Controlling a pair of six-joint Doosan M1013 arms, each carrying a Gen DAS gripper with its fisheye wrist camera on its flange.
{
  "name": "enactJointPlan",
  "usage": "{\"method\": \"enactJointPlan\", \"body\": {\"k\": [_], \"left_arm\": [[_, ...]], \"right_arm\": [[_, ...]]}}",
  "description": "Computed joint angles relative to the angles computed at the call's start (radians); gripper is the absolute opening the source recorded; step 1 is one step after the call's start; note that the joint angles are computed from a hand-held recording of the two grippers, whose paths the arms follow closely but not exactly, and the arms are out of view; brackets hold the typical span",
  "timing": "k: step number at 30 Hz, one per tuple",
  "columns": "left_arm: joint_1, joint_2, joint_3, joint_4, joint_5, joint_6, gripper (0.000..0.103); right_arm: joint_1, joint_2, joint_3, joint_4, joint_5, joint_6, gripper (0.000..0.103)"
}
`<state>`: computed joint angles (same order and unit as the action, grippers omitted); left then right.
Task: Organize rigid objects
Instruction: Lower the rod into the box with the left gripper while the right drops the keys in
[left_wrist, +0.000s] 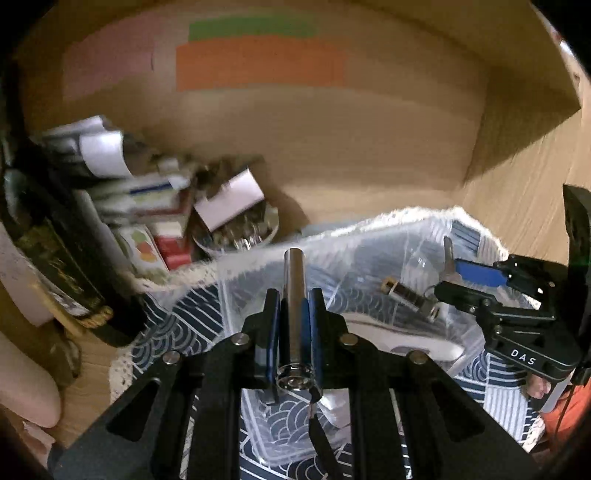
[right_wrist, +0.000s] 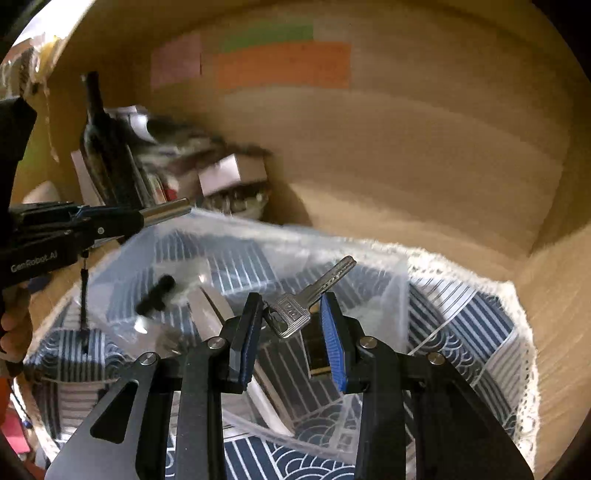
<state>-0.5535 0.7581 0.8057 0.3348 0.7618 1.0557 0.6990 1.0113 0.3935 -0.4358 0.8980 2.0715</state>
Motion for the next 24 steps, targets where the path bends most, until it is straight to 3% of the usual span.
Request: {"method": "enactJointPlan", "body": {"k": [8,10,13,16,21,24], "left_arm": [[0.006,0.032,-0.045,-0.076,0.075,0.047,0.015],[0.008,0.022,-0.034,-0.105,0.067,0.051,0.015],[-0.003,-0.003,-0.002,-0.040,0.047,0.015,0.020],[-0.019,-0.046,0.062,0.036,-0.003,-0.030,0.034],[-0.044,-0.107,0.158,0.164,-0.063,-0.118,0.062],[-0.054,-0.139,0.207,0.195,-0.073,-0.154,0.073]], "right_arm": [[-0.005,0.072,-0.142,0.077,0.122,-0.087,0.031],[-0.005,0.059,-0.119,0.092,0.110,-0.089,0.031],[0.002,0.045,-0.096,0.059,0.093,-0.078,0.031],[0.009,0.012,-0.039,0.035,0.048,-0.056,0.032],[0.030,-0.068,0.111,-0.057,-0.059,0.031,0.042],[0.042,-0.112,0.197,-0.097,-0.129,0.079,0.049]]}}
